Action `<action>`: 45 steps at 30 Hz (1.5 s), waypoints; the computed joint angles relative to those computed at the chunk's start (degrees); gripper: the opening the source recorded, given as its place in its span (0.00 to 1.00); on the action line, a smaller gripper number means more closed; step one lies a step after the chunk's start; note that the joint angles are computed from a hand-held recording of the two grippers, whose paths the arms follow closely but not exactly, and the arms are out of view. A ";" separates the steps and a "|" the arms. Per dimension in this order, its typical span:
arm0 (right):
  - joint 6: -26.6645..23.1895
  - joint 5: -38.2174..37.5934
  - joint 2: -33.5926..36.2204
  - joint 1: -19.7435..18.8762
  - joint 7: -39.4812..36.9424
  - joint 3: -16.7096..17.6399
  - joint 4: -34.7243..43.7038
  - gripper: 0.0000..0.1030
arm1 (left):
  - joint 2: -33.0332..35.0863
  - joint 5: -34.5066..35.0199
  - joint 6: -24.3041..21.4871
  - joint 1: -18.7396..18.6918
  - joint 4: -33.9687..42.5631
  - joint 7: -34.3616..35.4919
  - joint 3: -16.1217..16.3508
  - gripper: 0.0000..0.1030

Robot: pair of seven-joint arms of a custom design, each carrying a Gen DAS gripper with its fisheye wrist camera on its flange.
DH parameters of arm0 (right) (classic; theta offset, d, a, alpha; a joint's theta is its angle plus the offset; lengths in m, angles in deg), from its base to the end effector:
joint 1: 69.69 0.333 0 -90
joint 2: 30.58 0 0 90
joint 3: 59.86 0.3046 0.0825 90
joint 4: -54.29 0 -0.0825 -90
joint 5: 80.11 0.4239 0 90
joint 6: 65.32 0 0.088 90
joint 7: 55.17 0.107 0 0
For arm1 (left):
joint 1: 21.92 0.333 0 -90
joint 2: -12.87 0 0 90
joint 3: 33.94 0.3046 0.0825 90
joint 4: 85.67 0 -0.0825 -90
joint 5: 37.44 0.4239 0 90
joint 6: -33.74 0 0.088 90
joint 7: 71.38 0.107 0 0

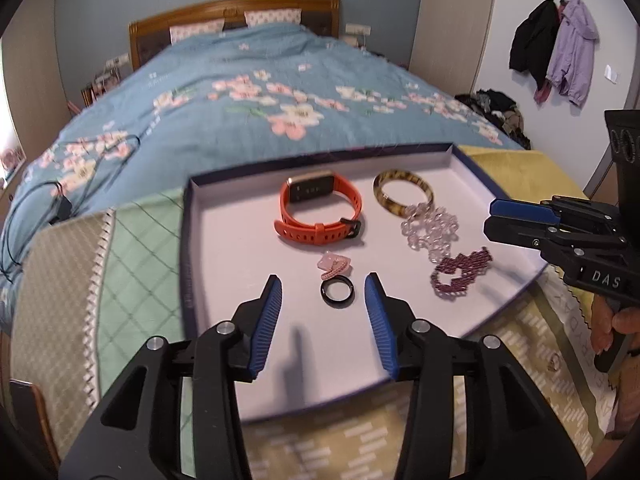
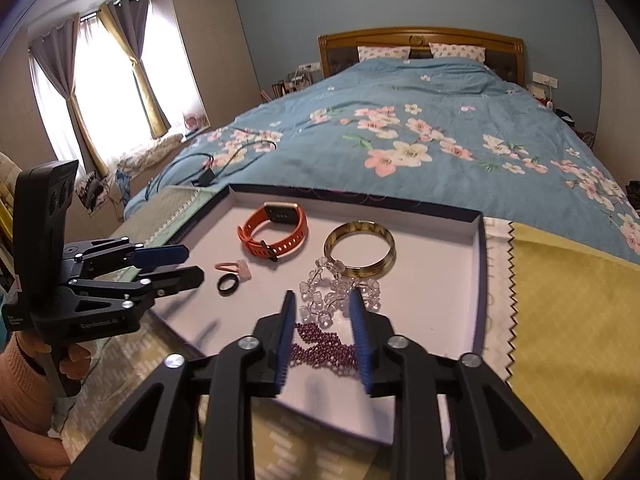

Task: Organize jewelry
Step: 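Move both tools back out of the lid toward the items on the cover, then grasp the black green-beaded hair tie with the left tool while the right tool grasps the green bead charm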

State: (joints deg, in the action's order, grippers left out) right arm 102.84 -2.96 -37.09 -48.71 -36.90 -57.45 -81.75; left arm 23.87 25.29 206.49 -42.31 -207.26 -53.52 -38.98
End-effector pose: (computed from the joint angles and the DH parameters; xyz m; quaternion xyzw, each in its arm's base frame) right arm 0.5119 0.1533 0.3719 -0.7616 0.4996 -0.1288 0.3922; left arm 0.5289 -0.3229 0.3372 -0.5781 0.7234 -0.3118 0.2125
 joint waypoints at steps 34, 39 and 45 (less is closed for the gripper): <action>-5.17 -1.48 -13.93 6.22 1.92 -4.29 -16.79 0.33 | -2.02 -14.34 11.49 7.19 -11.30 17.02 -13.16 0.39; -4.87 -1.89 -15.23 5.76 2.55 -4.69 -17.54 0.33 | -1.40 -20.32 11.15 7.09 -11.24 22.18 -14.02 0.37; -4.63 -2.32 -16.95 4.70 4.76 -6.54 -19.04 0.32 | -0.72 -27.15 11.48 8.92 -11.43 28.29 -16.48 0.36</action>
